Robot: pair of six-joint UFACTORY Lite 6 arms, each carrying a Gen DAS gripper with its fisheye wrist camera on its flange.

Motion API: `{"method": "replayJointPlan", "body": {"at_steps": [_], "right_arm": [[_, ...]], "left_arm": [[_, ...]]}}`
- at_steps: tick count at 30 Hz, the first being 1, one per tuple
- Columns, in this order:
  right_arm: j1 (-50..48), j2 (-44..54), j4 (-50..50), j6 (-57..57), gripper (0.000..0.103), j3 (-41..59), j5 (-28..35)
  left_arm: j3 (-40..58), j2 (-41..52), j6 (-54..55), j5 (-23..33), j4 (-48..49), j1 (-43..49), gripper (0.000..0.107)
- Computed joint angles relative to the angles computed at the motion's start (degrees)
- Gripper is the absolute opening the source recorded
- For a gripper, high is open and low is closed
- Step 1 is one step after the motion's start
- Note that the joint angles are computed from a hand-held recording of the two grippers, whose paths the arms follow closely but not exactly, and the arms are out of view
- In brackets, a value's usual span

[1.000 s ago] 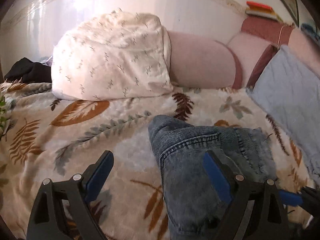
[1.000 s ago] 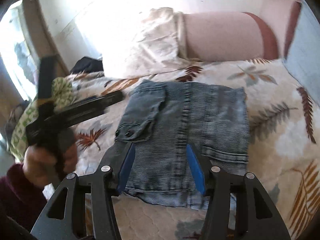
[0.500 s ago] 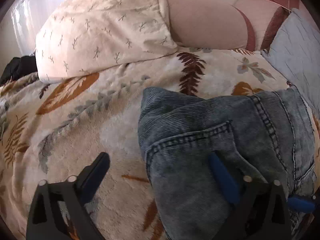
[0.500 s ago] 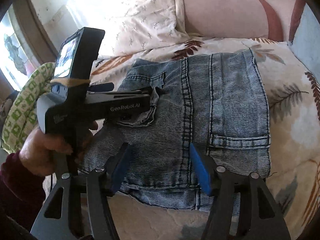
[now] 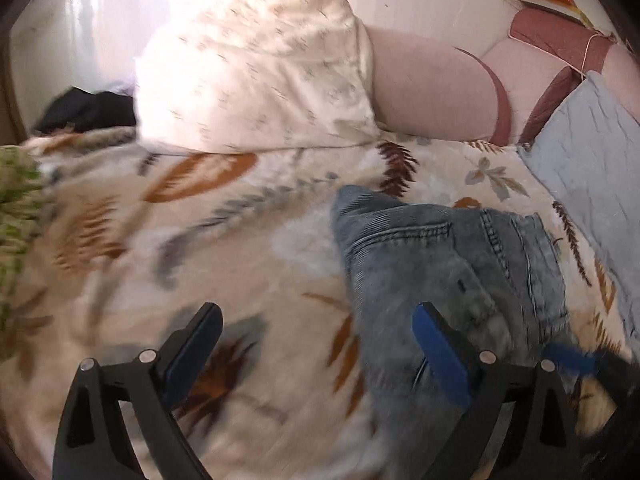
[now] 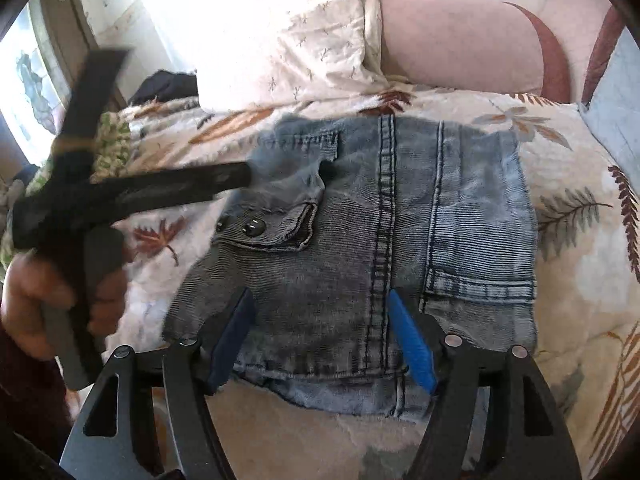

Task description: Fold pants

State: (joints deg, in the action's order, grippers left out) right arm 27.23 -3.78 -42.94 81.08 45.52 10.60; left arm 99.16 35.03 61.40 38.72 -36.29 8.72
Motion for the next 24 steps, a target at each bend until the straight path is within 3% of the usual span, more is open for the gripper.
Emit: {"method": "replayJointPlan", "body": {"at_steps": [4, 9, 13, 18, 21, 24], "right_arm": [[1.46, -8.27, -9.08, 11.42, 0.071, -2.86, 5.2], [1.6, -13.66, -4.88, 11.49, 0.072, -5.79, 4.72], [4.8, -8.3, -1.7, 8.42, 0.072, -2.52, 8.35], [5.32, -5.81, -1.35, 8.77, 0.072, -3.28, 9.0], [3.63, -3.17, 6.49, 1.11, 0.072, -3.61, 7.95], [1.71, -2.09, 12.31, -4.24, 0.077, -5.24, 4.36]], "left_arm": [[-8.19, -6.71, 3.94, -0.71, -1.9, 3.56, 0.097], [-21.56, -14.45, 9.74, -6.32, -0.74, 2.85, 0.097], [-32.23, -20.05, 16.55, -17.76, -0.63, -0.72, 0.097], [-29.15, -16.39, 11.91, -15.66, 4.33, 0.1, 0.098], [-28.08, -15.13, 11.14, -14.28, 4.93, 0.61, 0.099], [-30.45, -15.67, 13.68, -17.49, 3.52, -0.22, 0.099]]}}
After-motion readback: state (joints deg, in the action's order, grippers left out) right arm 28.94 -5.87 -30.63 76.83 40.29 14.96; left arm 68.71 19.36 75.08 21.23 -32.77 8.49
